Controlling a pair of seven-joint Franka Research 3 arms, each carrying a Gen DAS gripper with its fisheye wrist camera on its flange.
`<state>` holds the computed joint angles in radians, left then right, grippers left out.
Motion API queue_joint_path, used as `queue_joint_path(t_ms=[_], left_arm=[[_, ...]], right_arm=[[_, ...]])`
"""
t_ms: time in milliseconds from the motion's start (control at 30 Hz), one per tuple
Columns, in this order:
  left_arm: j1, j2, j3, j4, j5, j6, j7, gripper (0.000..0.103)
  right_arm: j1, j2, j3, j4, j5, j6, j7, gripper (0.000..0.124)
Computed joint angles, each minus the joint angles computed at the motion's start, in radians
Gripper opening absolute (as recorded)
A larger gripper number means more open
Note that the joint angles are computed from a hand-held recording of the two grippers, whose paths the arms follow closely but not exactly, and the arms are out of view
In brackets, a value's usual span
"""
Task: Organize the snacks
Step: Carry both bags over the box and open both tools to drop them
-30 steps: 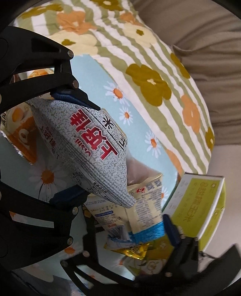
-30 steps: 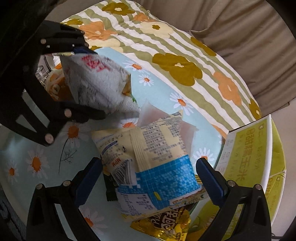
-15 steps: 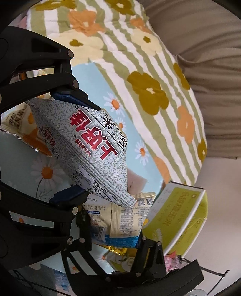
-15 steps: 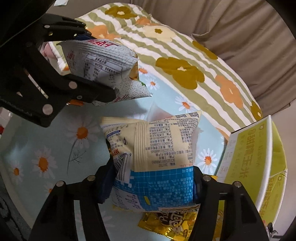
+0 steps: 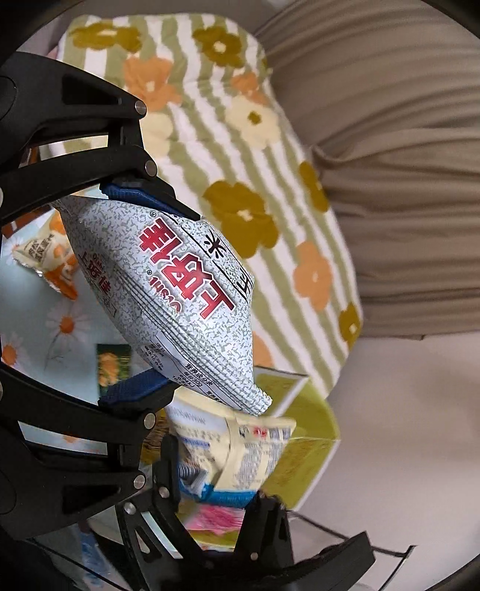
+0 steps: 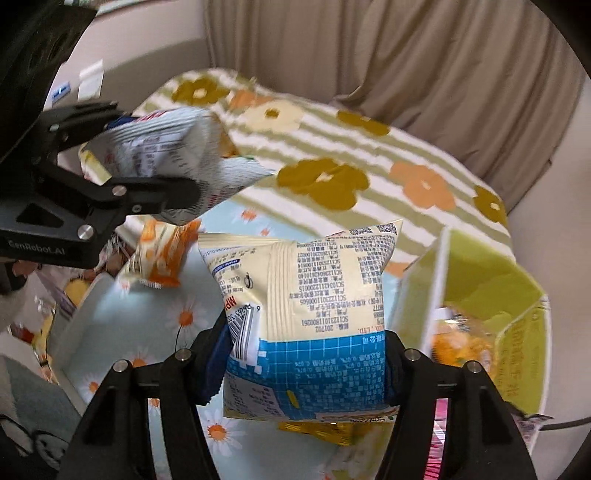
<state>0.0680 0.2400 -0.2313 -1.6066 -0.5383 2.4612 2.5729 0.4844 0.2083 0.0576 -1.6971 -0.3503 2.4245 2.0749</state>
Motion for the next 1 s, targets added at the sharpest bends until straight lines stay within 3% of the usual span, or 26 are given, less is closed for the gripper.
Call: queue_joint_path(t_ms=[333,567,733,1000], left_arm=[[-0.115,-0.006,-0.025,0.075,0.103,0.064,-0.269,0.07],[-0.23,0.086,-0.063,0.179,0.233,0.071,-0.509,0.07],[-0.307,0.206,-0.076,0.315,0.334,0.015,-0.669,0.07],[-0.4,0.455,-0.081,0.645,0.438,-0.181,-0.81,0.07]], right_arm=[[-0.158,-0.236,-0.012,-0.214,0.147,0.108,-0.065,0.06],[-0.272,-0.329,-0.031,-0.309,0.269,0.136,-0.194,0.06],[-0.327,-0.342,-0.054,-0.343,0.388,0.147,-0.294,0.06],[-0.376,-0.328,-0.073,-0.374,0.535,0.165,-0.346,0.06]])
